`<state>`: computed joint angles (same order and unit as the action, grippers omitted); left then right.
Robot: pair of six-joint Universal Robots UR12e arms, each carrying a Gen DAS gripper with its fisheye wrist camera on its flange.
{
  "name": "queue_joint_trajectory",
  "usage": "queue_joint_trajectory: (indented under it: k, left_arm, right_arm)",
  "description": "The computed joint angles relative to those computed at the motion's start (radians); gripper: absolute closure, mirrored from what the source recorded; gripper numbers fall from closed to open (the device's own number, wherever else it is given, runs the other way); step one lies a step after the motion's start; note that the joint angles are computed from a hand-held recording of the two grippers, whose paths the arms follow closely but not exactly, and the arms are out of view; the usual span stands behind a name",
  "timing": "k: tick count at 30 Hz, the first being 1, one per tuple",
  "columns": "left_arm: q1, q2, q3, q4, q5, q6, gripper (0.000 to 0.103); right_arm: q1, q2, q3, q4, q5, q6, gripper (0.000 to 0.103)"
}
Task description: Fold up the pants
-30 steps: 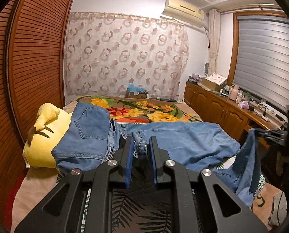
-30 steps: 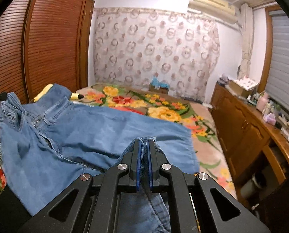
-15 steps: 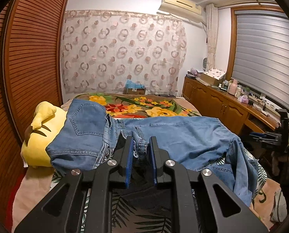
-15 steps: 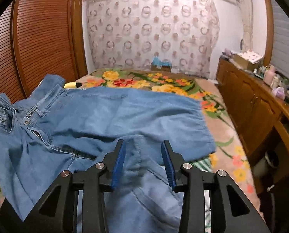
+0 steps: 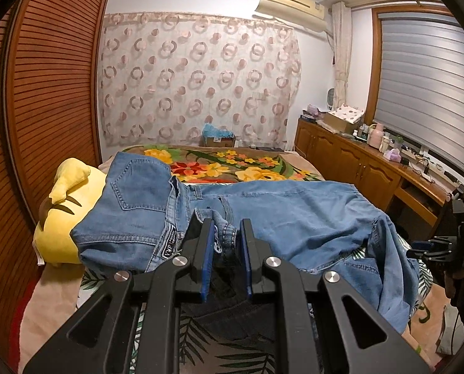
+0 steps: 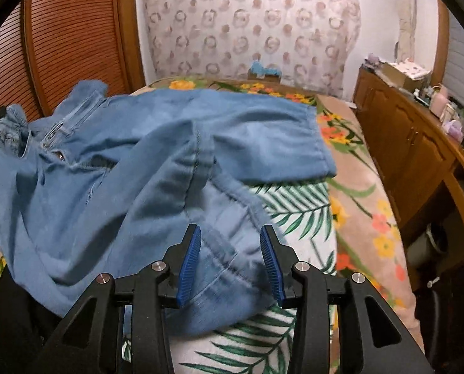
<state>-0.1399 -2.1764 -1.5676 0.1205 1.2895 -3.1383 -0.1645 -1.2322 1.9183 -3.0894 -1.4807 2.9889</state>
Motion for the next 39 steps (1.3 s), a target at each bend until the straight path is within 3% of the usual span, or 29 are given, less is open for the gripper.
queue_joint_trajectory:
  k: [6,11,16,20,24,32,39]
  left_arm:
    - [0.001,-0.002,-0.004,-0.002,0.000,-0.004,0.086]
    - [0.008,-0.005,-0.014,-0.003,-0.003,-0.001,0.086]
    - [0.010,-0.005,-0.017,-0.002,-0.005,-0.004,0.086]
    - [0.011,-0.005,-0.014,-0.005,-0.004,0.004,0.086]
    - [0.011,-0.007,-0.014,0.009,0.002,-0.004,0.086]
    - [0.027,-0.021,0.028,0.049,0.003,-0.042,0.086]
    - [0.032,-0.052,0.089,0.037,0.015,-0.044,0.090]
  right_arm:
    - [-0.003,0.001,-0.035,0.130,-0.013,-0.019,0.062]
    - [-0.006,-0.010,-0.032,0.145,-0.015,-0.043,0.062]
    - [-0.005,-0.022,-0.025,0.169,-0.012,-0.037,0.078]
    - [-0.009,-0.042,-0.019,0.177,-0.001,-0.055,0.085]
    - [-0.025,-0.061,0.022,0.067,0.006,-0.024,0.087]
    - [-0.077,-0.085,0.036,-0.186,0.023,0.128,0.088]
    - [-0.097,-0.070,0.026,-0.300,0.014,0.178,0.088]
